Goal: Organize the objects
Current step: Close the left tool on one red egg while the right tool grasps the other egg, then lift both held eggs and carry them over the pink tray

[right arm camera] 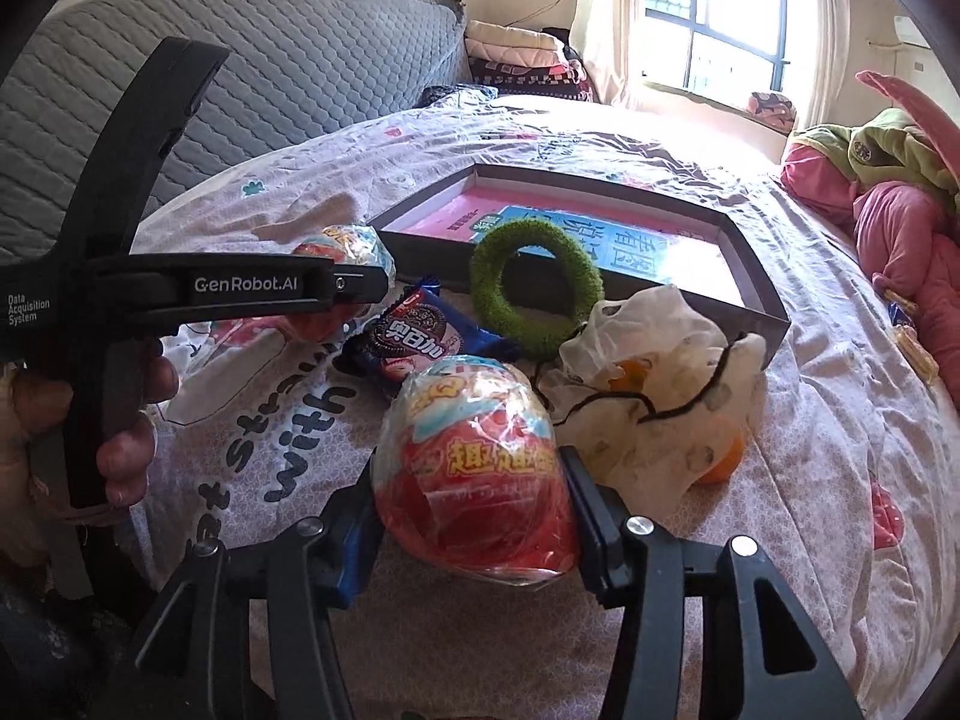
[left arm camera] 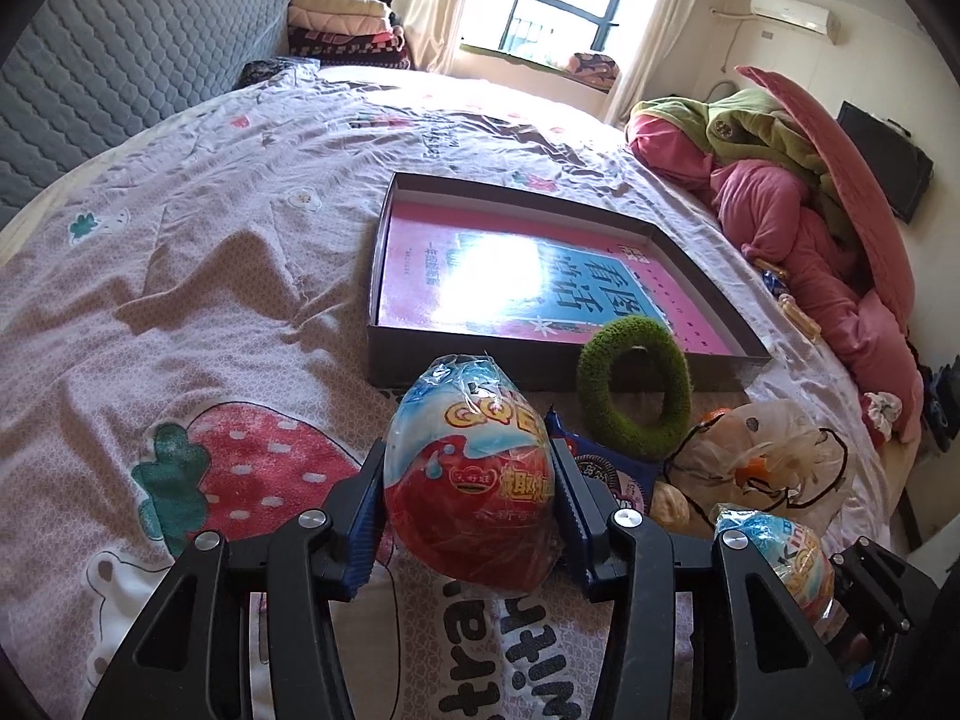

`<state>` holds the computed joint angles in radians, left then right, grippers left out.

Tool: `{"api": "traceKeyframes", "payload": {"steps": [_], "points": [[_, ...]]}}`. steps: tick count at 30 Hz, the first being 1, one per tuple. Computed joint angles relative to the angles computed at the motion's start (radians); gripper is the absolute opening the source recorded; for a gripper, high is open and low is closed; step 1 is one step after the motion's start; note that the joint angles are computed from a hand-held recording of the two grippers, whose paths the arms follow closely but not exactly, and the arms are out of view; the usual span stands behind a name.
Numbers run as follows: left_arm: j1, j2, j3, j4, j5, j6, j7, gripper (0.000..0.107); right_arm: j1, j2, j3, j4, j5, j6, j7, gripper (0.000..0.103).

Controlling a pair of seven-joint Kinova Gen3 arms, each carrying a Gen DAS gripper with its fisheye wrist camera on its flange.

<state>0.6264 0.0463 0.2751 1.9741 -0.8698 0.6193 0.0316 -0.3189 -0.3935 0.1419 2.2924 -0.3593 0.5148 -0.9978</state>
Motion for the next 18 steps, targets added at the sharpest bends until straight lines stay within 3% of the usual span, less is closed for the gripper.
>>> {"api": "traceKeyframes", "payload": {"steps": [8, 18], "points": [[0.044, -0.02, 0.053, -0.042, -0.033, 0.127, 0.034, 0.051, -0.013, -0.056, 0.025, -0.006, -0.007, 0.006, -0.002, 0.054], [0.112, 0.005, 0.082, -0.14, -0.023, 0.277, -0.009, 0.051, -0.035, -0.11, 0.071, -0.038, 0.004, 0.022, -0.014, 0.054]]}}
